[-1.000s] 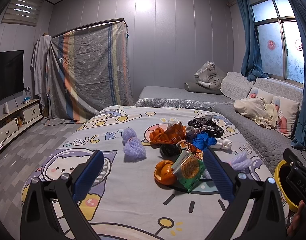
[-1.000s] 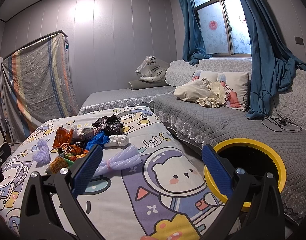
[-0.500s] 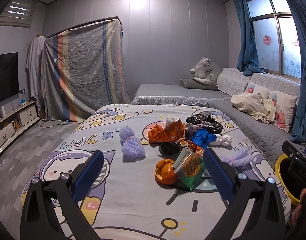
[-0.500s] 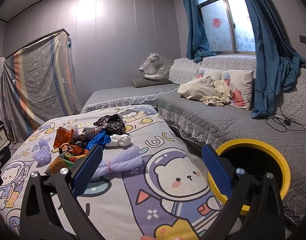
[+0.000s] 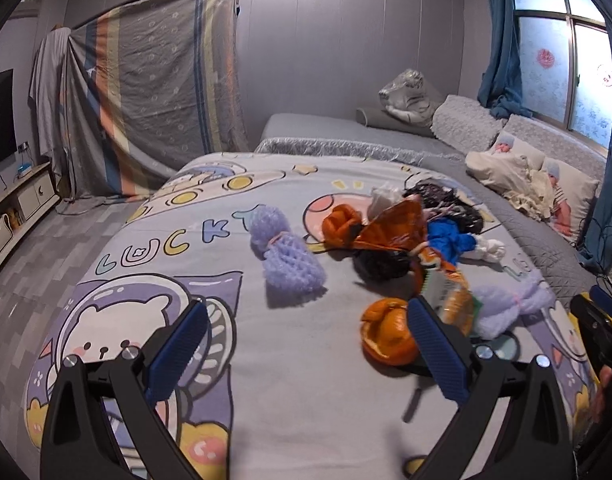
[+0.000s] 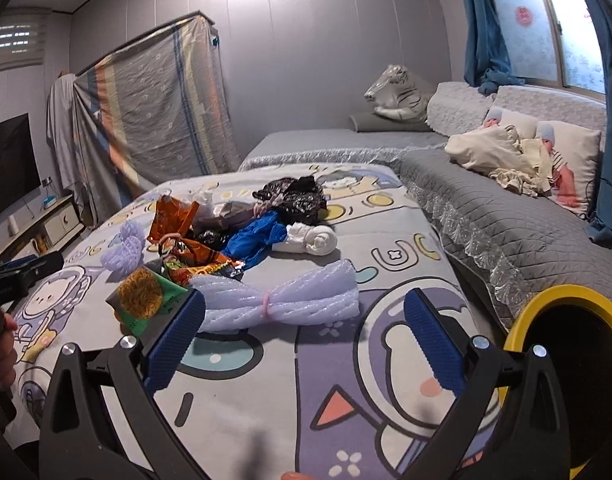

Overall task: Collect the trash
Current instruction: 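Grasp the lavender foam net with the left tool while the right tool grasps another foam net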

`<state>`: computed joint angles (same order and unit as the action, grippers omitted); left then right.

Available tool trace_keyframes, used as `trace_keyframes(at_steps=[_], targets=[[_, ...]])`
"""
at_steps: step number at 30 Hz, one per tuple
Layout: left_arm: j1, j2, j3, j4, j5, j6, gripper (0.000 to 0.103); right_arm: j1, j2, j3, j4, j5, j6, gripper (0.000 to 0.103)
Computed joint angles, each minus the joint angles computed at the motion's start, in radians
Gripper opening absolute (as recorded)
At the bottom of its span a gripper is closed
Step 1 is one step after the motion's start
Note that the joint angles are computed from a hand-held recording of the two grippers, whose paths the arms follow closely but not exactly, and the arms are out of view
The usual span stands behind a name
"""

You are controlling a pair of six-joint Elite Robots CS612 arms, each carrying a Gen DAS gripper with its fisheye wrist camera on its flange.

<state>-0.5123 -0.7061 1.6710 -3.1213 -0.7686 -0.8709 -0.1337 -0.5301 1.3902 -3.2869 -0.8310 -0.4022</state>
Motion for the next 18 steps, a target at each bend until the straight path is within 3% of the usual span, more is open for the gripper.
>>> trace_keyframes(at_steps=[9, 18], targets=[[0.065, 0.02, -0.068, 0.086, -0.035, 0.039, 0.096, 0.026, 0.022, -0.095, 0.257, -0.081, -0.13, 0.095], [0.139, 0.048, -0.145, 0.197, -0.168, 0.013, 0.096, 0.043, 0.056, -0.205, 0.437, -0.118, -0.128, 0.095]])
